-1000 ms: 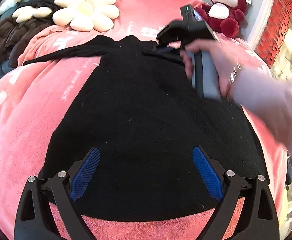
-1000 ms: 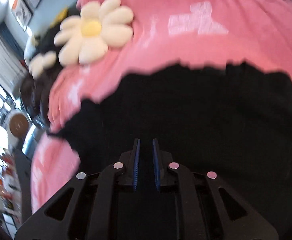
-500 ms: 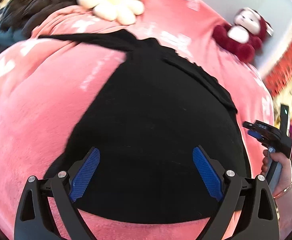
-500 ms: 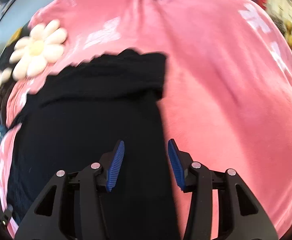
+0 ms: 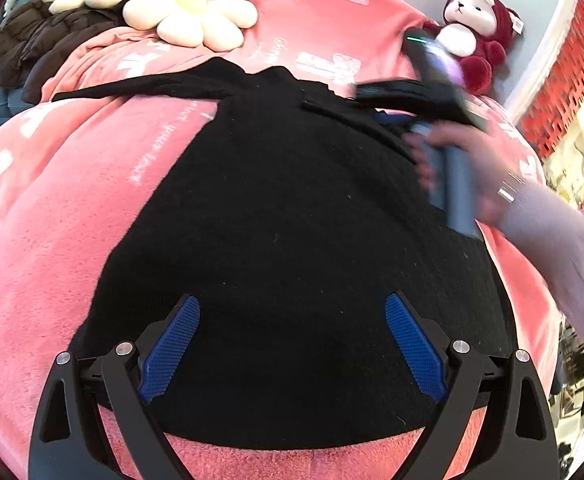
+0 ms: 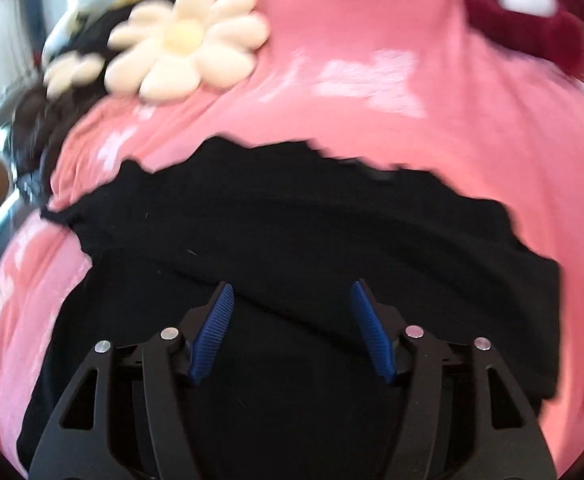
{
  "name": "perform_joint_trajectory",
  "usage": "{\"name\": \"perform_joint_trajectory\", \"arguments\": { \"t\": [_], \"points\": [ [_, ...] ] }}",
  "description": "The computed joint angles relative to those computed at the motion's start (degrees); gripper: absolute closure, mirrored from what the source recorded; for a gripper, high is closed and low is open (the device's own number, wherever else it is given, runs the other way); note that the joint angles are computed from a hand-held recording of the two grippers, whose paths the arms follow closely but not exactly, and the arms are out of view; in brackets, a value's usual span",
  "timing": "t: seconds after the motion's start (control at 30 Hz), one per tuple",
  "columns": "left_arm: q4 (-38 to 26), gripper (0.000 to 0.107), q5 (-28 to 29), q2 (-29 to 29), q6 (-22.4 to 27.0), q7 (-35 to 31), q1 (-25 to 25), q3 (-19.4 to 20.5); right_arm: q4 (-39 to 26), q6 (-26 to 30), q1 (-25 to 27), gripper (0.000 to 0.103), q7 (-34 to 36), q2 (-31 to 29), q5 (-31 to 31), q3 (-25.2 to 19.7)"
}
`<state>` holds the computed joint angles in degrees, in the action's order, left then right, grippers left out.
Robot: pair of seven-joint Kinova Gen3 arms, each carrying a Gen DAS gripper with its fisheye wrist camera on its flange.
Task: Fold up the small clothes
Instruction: 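Grasp a sleeve cuff with the right gripper and fold it across the body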
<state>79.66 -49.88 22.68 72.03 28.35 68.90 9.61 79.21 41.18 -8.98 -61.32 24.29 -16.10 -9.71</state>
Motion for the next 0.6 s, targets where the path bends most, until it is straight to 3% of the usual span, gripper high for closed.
{"name": "perform_joint_trajectory", "arguments": {
  "t": [0.03, 0.1, 0.13, 0.27, 0.33, 0.4, 0.47, 0.57, 0.6],
  "points": [
    [0.18, 0.016, 0.04, -0.08, -0.31, 0.05, -0.11, 0.00, -0.91, -0.09, -1.71, 0.056, -1.19, 1.09, 1.42, 0.88],
    [1.02, 0.016, -0.29, -0.51, -1.07, 0.96, -0.06, -0.07, -3.53, 1.37, -1.95, 0.092, -3.52, 2.20, 1.47, 0.72],
    [1.42, 0.016, -0.54, -0.67, -1.38, 1.63, 0.01, -0.08, -4.45, 1.89, -2.14, 0.100, -4.42, 2.28, 0.63, 1.19],
    [2.46, 0.016, -1.05, -1.20, -2.70, 3.03, -0.37, 0.26, -6.04, 1.83, -3.20, 0.099, -0.41, 1.26, -5.41, 1.41],
    [2.55, 0.015, -0.97, -1.25, -3.02, 2.88, -0.60, 0.52, -7.09, 4.89, -7.66, 0.094, 0.92, 3.04, -5.33, 5.66],
    [2.56, 0.015, -1.03, -1.28, -2.91, 2.90, -0.55, 0.60, -4.48, 4.22, -9.60, 0.094, 4.55, 2.66, -7.11, 8.66],
    [2.85, 0.016, -1.22, -1.46, -2.84, 3.46, -0.44, 0.59, 0.82, 1.20, -7.29, 0.094, 6.47, -1.04, -11.73, 8.44],
    [4.02, 0.016, -1.16, -2.18, -4.07, 4.79, -0.81, 0.76, 8.78, 0.48, 0.67, 0.077, 10.48, -7.90, -18.66, 8.24],
    [4.33, 0.016, -1.27, -2.39, -4.39, 5.20, -0.89, 0.86, 11.06, -0.65, 3.13, 0.077, 12.81, -9.31, -20.00, 7.97]
  ]
}}
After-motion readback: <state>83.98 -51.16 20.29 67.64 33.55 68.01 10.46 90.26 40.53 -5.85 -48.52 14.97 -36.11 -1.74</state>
